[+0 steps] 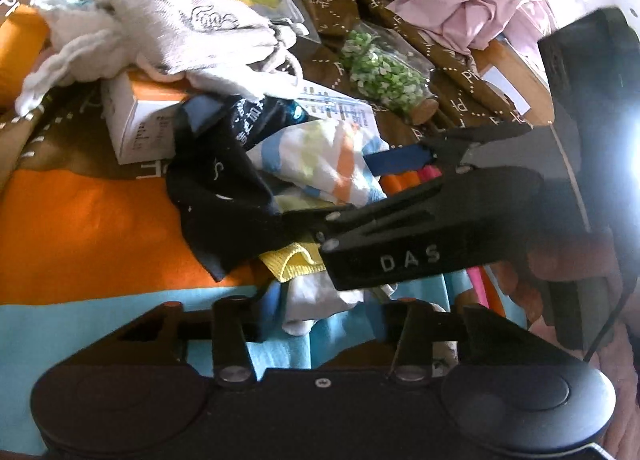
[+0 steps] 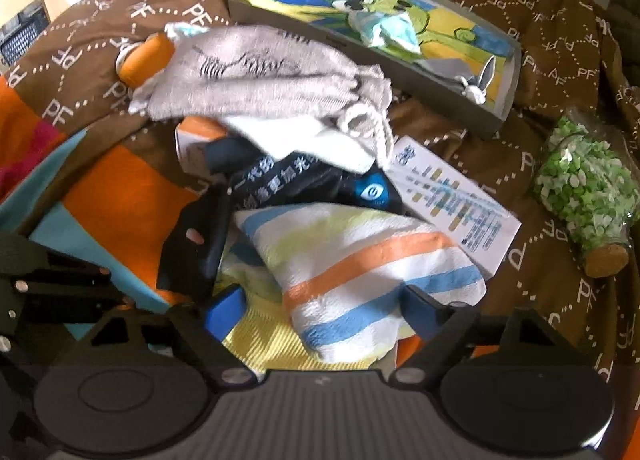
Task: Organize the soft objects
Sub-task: 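Grasp the striped towel with the right gripper while the left gripper grasps the white cloth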
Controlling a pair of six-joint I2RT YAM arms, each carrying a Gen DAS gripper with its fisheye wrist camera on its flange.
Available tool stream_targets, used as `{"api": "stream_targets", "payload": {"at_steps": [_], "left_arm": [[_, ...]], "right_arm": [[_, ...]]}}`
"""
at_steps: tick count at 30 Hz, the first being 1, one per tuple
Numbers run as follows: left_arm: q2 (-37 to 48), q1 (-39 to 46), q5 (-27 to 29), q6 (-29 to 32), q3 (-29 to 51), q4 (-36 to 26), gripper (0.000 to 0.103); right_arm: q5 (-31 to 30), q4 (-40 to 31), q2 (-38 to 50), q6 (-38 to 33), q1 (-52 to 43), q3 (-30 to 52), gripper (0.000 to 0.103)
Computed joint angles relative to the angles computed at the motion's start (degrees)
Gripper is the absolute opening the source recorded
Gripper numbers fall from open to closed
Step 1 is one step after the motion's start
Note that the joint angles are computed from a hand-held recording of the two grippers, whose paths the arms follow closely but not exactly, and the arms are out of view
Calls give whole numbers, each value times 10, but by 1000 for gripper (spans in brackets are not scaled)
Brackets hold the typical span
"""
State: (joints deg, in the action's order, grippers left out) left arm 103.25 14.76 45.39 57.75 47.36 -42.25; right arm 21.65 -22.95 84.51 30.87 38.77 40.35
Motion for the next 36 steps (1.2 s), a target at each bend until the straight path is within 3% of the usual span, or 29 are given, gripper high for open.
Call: {"api": "stream_targets", "payload": {"at_steps": [3,8,12,17,19,26,29,31,32,36], "left_arm": [[3,0,-1,20,5,-20,37],[3,-13,-24,32,0,-23,13],[7,-8,-20,15,2,-16,7],[14,-4,-13,22,7,-24,9],[19,-4,-9,25,12,-33,19],[27,-23,15,20,13,-33,42],[23,-38,18,-2,5,-7,43],[16,-46,12,-17,-4,18,29],[13,-49,6,-25,-8,31,15],[8,-41,12,-21,-12,40,3]], "right_arm": [[-5,-3,0,2,-5,-1,79],[-11,-4,0,11,-10,-2,55],[-3,1,-12,19,-10,-9,40],[-9,5,-25,28,-16,-18,34],[-11,6,-26,30,-18,-19,32],[-15,16,-31,46,-20,-25,30],[-10,23,-40,54,-17,-31,27],[-2,25,-46,58,-13,-34,26],[3,26,-48,61,-11,-34,25],[24,32,-71,74,-8,-44,24]]}}
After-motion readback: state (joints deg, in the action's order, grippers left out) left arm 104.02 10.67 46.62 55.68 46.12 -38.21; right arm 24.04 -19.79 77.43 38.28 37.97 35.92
